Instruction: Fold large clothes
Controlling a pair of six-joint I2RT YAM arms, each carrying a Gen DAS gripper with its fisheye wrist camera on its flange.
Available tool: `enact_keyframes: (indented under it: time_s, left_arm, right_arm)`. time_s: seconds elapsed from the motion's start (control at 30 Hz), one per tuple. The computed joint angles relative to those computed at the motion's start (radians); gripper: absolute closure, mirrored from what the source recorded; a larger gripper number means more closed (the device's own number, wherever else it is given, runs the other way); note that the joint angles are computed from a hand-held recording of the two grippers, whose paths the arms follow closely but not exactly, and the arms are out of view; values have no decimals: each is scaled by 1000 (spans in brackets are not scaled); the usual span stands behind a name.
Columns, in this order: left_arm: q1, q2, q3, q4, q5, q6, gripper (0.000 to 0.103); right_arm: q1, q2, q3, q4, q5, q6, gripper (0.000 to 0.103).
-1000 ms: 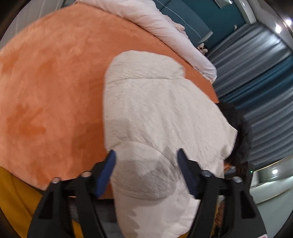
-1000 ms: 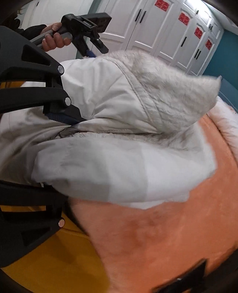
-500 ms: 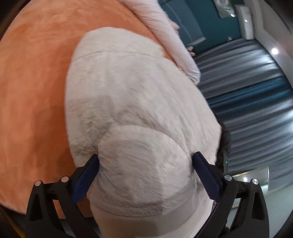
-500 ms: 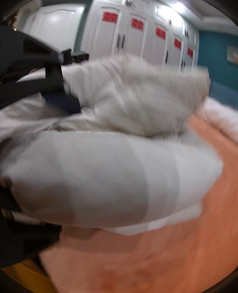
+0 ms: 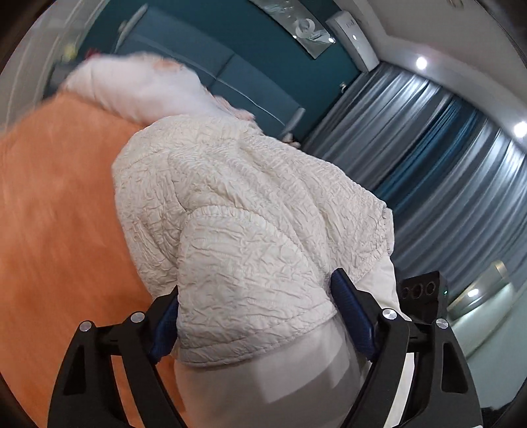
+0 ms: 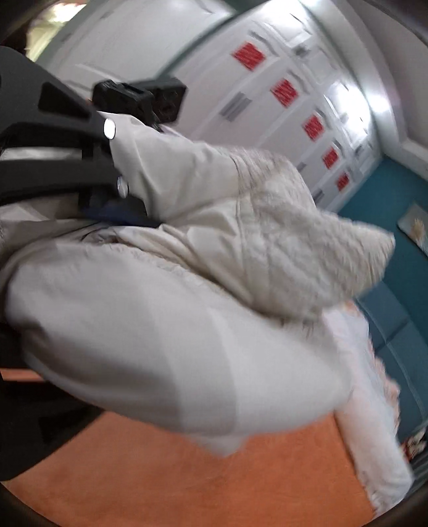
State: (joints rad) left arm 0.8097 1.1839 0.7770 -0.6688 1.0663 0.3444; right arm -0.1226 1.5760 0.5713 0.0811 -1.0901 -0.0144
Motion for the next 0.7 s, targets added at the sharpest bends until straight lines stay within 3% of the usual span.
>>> enact_keyframes:
  time_s: [0.07, 0.17, 0.2, 0.3, 0.33, 0.4, 0.5, 0.6, 0.7]
  left_arm:
    - [-62, 97, 38, 138, -163, -58, 19]
    - [-67, 242, 26, 274, -395, -65, 23]
    - [-43, 272, 20, 273, -411, -52, 24]
    - [86, 274, -25, 221, -316, 3, 24]
    - [93, 234, -44, 202, -309, 11, 24]
    - [50, 67, -109, 185, -353, 16, 24]
    - [-70, -116, -148, 161, -392, -37, 24]
    - [-203, -182, -205, 222, -402, -158, 24]
    - [-381, -149, -256, 360, -585, -270, 24]
  right_arm:
    - [27, 189, 68, 88, 82, 37, 44]
    - [-11, 430, 154, 51, 220, 27, 45]
    - [-72, 457, 119, 89, 211, 1, 47]
    - [-180, 363, 10, 113, 218, -108, 55]
    - [-181, 292, -24, 100, 237, -138, 66]
    - [-106, 122, -47, 53, 305, -173, 74]
    - [147, -89, 12, 20, 436, -104, 78]
    - [354, -64, 146, 29, 590, -59, 79]
    - [449, 85, 334, 2, 740, -72, 79]
